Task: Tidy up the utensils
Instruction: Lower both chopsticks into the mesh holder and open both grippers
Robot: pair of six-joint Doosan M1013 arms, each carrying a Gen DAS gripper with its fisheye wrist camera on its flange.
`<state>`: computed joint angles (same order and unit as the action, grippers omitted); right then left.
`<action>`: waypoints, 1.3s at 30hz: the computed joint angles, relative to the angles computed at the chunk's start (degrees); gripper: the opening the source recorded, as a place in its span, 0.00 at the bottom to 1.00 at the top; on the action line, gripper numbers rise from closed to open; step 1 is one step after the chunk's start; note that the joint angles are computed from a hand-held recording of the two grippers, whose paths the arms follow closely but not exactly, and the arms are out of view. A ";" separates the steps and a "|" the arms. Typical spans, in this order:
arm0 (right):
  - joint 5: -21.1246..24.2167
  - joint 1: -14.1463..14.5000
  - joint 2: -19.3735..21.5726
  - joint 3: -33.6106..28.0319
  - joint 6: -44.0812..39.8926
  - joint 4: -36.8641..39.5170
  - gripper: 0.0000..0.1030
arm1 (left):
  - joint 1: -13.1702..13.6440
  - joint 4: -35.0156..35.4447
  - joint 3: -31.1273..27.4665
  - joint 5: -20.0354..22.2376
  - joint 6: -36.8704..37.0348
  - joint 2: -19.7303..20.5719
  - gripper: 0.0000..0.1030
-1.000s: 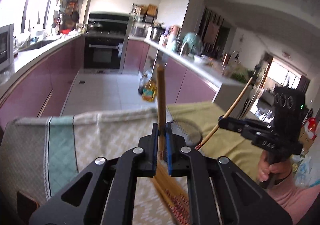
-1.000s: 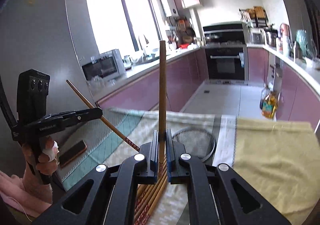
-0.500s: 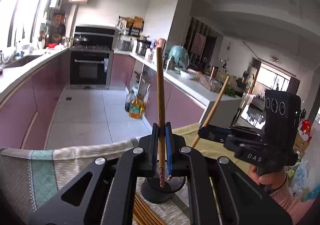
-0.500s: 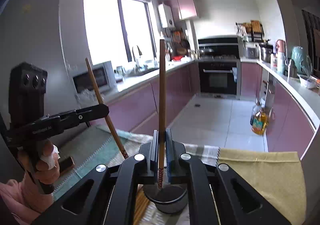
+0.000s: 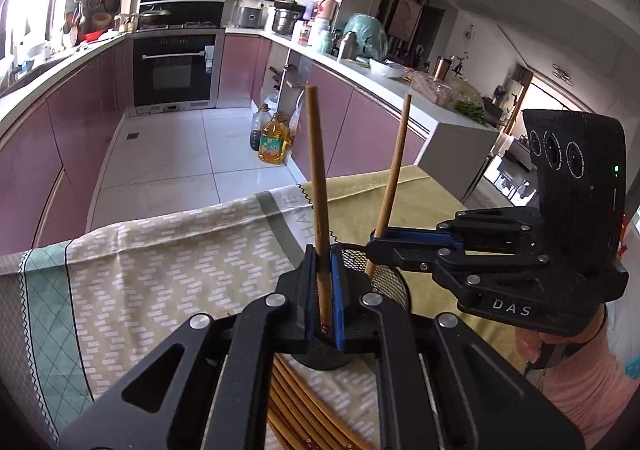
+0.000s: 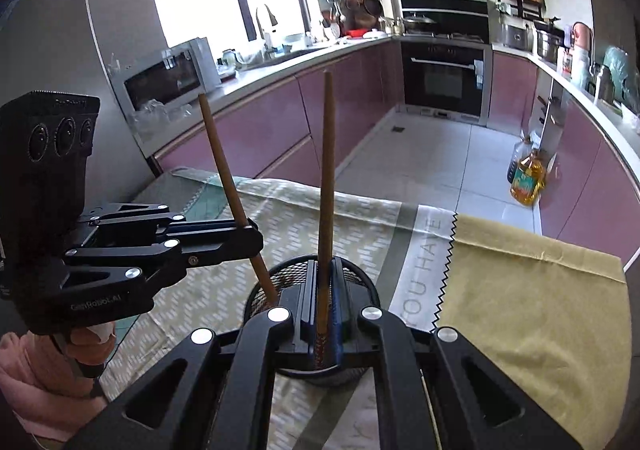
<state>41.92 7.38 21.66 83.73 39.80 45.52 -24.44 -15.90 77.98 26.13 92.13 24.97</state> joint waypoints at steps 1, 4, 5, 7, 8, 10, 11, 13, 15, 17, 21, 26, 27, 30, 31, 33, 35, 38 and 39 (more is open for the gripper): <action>0.10 0.06 0.41 -0.58 0.91 -0.50 0.06 | 0.08 0.08 -0.26 0.11 -0.16 0.31 0.08; -0.08 0.18 1.01 -1.27 2.44 -1.26 0.06 | 0.03 0.67 -0.50 0.41 -0.68 0.65 0.08; -0.12 0.23 1.23 -1.52 2.93 -1.52 0.07 | 0.01 1.00 -0.99 0.81 -1.00 1.02 0.08; -0.40 0.33 1.61 -1.88 3.80 -1.95 0.08 | -0.13 1.92 -1.05 0.95 -2.04 1.42 0.09; -0.47 0.38 1.77 -2.01 4.09 -2.04 0.08 | -0.19 2.66 -1.18 1.03 -2.88 1.58 0.09; -1.19 0.32 1.74 -1.81 4.35 -1.60 0.09 | -0.23 3.93 -0.41 0.44 -4.07 1.08 0.10; -1.49 0.25 1.62 -1.56 3.92 -0.96 0.11 | -0.37 5.77 0.05 -0.24 -5.73 0.82 0.14; -2.99 -0.06 0.88 -0.31 2.19 1.42 0.20 | -0.55 8.53 1.35 -1.73 -8.84 0.00 0.16; -3.59 -0.43 0.07 0.91 -0.07 4.29 0.21 | -0.60 11.50 3.05 -3.42 -11.55 -1.10 0.21; -3.89 -0.83 -1.03 2.53 -3.76 7.94 0.22 | -1.03 19.89 5.50 -5.50 -19.13 -2.62 0.32; -2.87 -1.67 -3.93 6.95 -13.16 16.22 0.30 | -1.45 29.47 9.17 -6.08 -28.49 -4.75 0.38; -0.21 -1.52 -5.92 10.75 -18.56 18.05 0.37 | -1.65 30.85 12.30 -3.55 -31.07 -5.66 0.45; -0.71 -1.12 -6.05 11.20 -18.34 16.94 0.37 | -1.65 29.66 12.69 -2.84 -30.28 -5.59 0.45; 0.06 -0.35 -5.64 12.20 -15.83 14.07 0.37 | -1.89 29.89 14.25 -1.63 -31.08 -5.54 0.45; 0.32 -0.17 -5.26 12.30 -14.41 13.08 0.37 | -1.91 29.89 14.56 -1.40 -31.16 -5.44 0.45; 0.65 0.21 -4.46 12.45 -11.63 11.07 0.37 | -2.05 29.47 15.60 -1.34 -31.44 -5.37 0.46; 0.01 0.81 -3.90 12.74 -9.18 8.85 0.37 | -2.19 29.43 15.95 -0.68 -31.86 -5.12 0.46; -0.55 1.53 -3.26 13.03 -6.20 6.56 0.37 | -2.43 29.25 16.39 -0.06 -31.96 -4.91 0.46; -0.82 1.77 -3.07 13.03 -5.00 5.58 0.37 | -2.59 29.26 16.56 -0.02 -32.12 -4.90 0.46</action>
<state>41.10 9.15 18.60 96.76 34.80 51.11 -27.03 13.36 94.54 26.11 60.00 20.07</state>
